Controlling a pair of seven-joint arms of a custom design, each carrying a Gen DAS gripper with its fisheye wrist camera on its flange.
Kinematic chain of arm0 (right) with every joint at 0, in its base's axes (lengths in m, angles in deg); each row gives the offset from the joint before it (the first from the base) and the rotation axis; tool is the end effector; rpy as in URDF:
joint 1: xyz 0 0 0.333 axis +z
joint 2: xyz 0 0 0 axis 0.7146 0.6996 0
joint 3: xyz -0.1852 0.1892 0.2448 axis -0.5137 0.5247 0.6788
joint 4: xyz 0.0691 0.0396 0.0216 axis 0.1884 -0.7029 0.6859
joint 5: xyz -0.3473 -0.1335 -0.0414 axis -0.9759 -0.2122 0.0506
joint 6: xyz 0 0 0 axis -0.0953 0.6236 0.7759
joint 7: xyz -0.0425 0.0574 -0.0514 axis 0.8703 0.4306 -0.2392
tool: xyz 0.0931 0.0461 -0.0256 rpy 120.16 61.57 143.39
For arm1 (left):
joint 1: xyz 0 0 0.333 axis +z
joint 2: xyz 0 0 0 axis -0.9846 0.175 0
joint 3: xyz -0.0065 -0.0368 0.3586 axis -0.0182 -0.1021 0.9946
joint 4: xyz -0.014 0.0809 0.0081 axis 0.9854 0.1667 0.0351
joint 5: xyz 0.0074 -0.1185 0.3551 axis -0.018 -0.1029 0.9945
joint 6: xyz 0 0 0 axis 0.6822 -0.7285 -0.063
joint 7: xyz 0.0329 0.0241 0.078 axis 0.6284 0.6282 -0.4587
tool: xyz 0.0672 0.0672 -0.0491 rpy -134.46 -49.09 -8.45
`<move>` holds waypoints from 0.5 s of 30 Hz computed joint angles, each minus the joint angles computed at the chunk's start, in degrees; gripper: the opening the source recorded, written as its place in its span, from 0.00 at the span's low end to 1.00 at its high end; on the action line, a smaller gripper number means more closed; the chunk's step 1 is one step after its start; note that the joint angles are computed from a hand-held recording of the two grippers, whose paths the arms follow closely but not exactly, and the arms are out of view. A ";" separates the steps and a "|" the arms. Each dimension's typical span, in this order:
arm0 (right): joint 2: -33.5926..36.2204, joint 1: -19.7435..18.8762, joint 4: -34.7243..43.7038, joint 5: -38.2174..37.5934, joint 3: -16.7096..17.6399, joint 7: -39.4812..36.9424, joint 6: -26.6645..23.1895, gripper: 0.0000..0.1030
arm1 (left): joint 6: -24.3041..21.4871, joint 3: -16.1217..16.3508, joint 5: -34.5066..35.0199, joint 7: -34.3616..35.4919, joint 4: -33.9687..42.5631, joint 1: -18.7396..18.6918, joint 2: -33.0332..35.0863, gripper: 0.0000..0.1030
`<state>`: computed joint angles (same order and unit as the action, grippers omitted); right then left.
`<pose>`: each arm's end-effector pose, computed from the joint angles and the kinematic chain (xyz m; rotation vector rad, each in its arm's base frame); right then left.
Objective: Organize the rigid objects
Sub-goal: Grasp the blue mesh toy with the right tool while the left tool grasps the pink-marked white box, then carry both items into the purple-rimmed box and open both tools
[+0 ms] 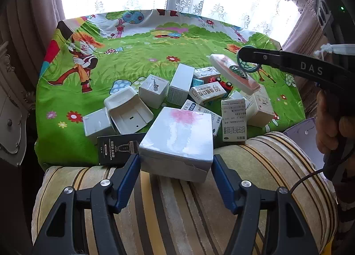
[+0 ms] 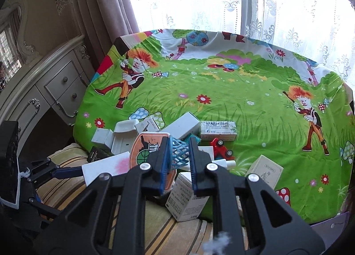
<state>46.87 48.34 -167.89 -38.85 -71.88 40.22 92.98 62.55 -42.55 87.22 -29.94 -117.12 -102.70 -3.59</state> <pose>0.5615 0.0496 0.6224 -2.2872 0.5384 -0.0598 0.3643 -0.3564 0.5871 -2.3501 1.2594 -0.5542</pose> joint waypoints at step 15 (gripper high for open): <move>-0.85 -4.72 0.31 0.03 -3.76 1.43 2.01 0.20 | 1.07 -0.51 -1.08 -0.87 -0.73 -0.01 -1.65 0.19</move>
<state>46.02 43.63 -167.58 -38.83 -75.65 41.65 94.99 63.62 -43.06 86.14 -30.81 -117.84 -102.71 -5.24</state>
